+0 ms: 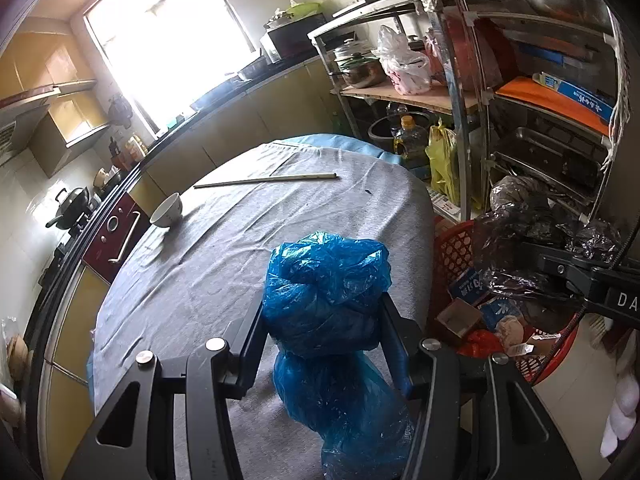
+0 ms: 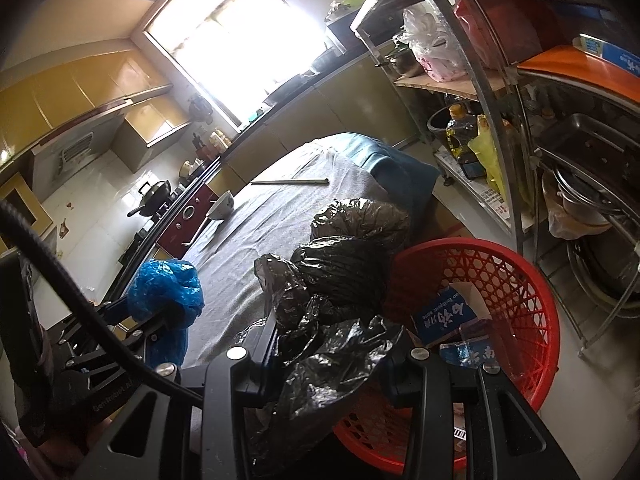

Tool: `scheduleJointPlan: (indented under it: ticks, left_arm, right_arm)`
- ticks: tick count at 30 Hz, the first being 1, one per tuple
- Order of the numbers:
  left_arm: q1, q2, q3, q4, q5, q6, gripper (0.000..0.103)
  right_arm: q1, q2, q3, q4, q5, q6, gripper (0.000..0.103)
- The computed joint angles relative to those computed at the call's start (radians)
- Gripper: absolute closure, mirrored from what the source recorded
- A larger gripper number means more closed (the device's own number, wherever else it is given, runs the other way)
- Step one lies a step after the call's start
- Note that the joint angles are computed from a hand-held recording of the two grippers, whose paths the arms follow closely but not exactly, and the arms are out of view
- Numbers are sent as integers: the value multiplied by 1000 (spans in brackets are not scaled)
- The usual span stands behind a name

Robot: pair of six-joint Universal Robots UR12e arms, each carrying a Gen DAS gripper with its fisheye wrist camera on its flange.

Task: Collect trash
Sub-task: 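Carry the black bag and blue bag toward the red basket beside the shelf, then open both tools over the red basket to drop the black and blue bags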

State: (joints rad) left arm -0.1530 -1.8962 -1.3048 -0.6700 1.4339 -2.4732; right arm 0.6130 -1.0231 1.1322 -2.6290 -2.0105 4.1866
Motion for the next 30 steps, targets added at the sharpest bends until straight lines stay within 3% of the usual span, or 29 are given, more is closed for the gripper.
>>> scheduleJointPlan:
  ticks: [17, 30]
  left_arm:
    - [-16, -3, 0, -45, -11, 38, 48]
    - [-16, -29, 56, -235, -120, 35, 48]
  right_arm:
    - [-3, -26, 53, -10, -2, 49, 60]
    - [-5, -55, 103, 10, -17, 95, 60]
